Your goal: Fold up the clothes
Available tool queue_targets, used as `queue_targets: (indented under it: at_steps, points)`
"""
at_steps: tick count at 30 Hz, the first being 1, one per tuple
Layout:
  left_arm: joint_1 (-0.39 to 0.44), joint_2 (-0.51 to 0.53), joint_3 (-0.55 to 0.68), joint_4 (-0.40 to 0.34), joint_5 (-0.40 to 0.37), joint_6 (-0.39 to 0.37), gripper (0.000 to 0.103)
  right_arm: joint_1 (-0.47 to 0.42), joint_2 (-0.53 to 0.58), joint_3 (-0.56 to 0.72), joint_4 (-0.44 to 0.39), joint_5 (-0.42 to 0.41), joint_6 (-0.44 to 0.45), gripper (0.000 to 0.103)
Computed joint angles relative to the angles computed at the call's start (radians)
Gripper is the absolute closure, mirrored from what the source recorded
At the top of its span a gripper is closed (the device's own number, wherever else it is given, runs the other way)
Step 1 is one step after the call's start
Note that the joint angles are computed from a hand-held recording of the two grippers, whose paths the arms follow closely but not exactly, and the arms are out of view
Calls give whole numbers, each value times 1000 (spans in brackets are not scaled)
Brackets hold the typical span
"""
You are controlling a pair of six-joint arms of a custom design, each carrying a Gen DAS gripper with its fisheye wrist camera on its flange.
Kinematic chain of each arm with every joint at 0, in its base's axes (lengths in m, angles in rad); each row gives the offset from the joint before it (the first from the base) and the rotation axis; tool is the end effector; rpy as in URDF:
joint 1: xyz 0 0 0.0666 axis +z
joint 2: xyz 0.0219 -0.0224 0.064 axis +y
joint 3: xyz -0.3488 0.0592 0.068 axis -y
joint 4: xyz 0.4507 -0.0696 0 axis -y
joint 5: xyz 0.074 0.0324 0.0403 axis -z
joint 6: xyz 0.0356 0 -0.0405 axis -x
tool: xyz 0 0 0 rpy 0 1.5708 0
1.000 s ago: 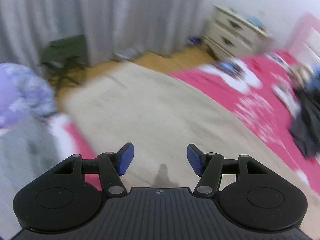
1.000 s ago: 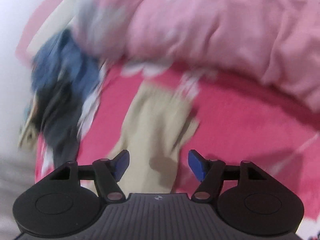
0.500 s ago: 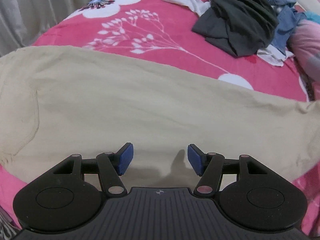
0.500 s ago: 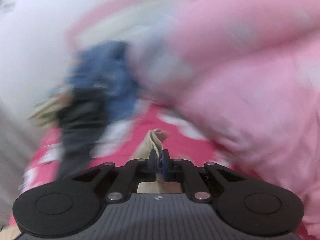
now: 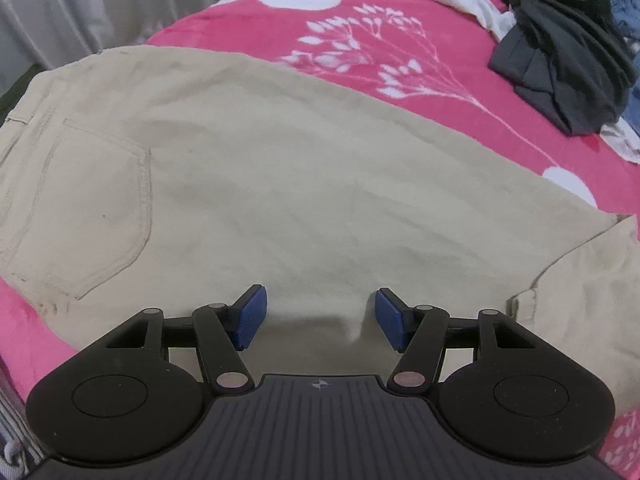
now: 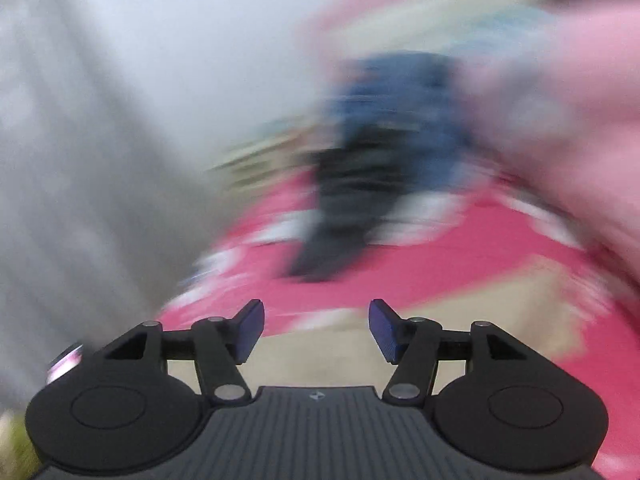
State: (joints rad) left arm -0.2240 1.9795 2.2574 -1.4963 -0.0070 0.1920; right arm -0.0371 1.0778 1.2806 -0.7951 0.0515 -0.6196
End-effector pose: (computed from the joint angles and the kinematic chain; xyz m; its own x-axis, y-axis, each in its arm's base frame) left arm 0.6766 -0.1543 0.4444 -0.9402 0.0185 -0.3401 0.0411 0.9974 -0.0594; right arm 0.4486 -0.0189 0.4995 -0.4079 0.5955 -0.6921 0.3889 0.7992 0.4584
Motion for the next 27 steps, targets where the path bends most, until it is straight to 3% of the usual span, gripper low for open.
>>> queue_targets:
  at_steps: [3, 5, 9, 13, 15, 17, 20, 25, 27]
  points:
    - [-4, -1, -12, 3, -8, -3, 41, -67, 83, 19, -217, 164, -20, 47]
    - [-8, -7, -28, 14, -18, -16, 40, -85, 137, 24, -293, 231, 30, 50]
    - [-14, -25, -54, 28, -35, -28, 40, -107, 153, -11, -231, 196, -10, 58]
    - [-13, -36, -76, 48, -36, -27, 39, -138, 162, -19, -172, 119, -14, 95]
    - [-13, -38, -84, 56, -36, -29, 38, -122, 172, 24, -217, 156, 55, 96]
    - [-13, -42, -92, 64, -37, -30, 37, -103, 181, 85, -262, 243, 152, 96]
    - [-14, -51, -106, 77, -40, -37, 37, -81, 221, 188, -376, 333, 263, 96]
    - [-12, -45, -97, 70, -37, -42, 37, -58, 332, 263, -562, 414, 340, 94]
    - [-11, -39, -87, 63, -34, -45, 36, -47, 394, 261, -643, 546, 351, 94]
